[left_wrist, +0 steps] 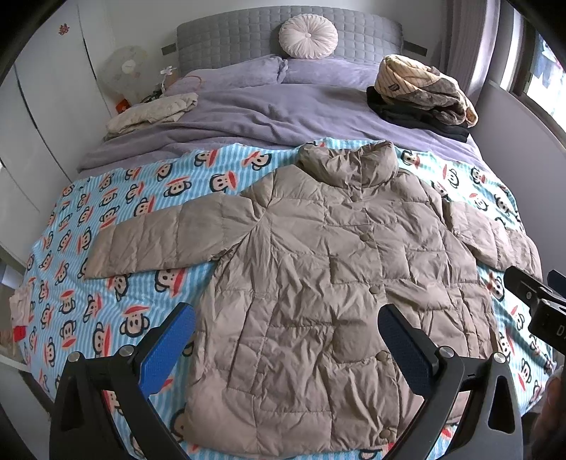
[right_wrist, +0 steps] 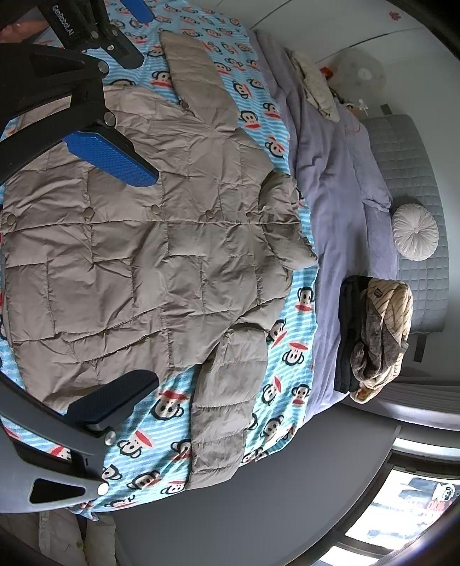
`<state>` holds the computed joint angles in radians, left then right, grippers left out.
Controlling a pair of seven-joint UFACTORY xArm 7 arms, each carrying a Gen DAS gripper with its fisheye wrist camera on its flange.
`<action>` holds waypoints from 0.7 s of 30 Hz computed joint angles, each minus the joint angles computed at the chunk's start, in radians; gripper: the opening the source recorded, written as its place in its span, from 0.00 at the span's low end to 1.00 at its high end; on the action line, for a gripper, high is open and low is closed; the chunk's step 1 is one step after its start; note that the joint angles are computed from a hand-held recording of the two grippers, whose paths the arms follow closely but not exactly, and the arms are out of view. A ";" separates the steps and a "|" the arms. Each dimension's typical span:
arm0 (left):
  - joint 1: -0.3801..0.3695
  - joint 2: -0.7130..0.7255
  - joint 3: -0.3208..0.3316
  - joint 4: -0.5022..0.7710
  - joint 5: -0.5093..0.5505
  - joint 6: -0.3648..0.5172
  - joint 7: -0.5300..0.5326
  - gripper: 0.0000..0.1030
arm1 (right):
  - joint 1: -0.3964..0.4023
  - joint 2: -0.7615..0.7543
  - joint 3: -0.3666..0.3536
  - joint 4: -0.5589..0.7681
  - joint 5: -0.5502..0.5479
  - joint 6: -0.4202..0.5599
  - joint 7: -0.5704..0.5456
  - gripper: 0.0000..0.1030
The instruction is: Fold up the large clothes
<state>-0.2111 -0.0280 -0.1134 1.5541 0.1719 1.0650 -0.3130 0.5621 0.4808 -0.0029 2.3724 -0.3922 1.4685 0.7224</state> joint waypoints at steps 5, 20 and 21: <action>0.002 -0.005 0.002 -0.009 -0.004 -0.001 0.001 1.00 | -0.003 0.000 0.000 -0.001 0.001 -0.003 -0.001 1.00; 0.007 -0.014 0.003 -0.028 -0.006 -0.004 0.001 1.00 | 0.004 0.017 -0.004 0.015 0.009 0.004 0.003 1.00; 0.007 -0.021 0.003 -0.039 -0.006 -0.007 0.001 1.00 | 0.002 0.016 -0.004 0.015 0.009 0.004 0.000 1.00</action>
<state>-0.2037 -0.0486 -0.1102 1.5153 0.1662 1.0577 -0.3124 0.5642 0.4968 -0.0072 2.3872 -0.3830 1.4721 0.7228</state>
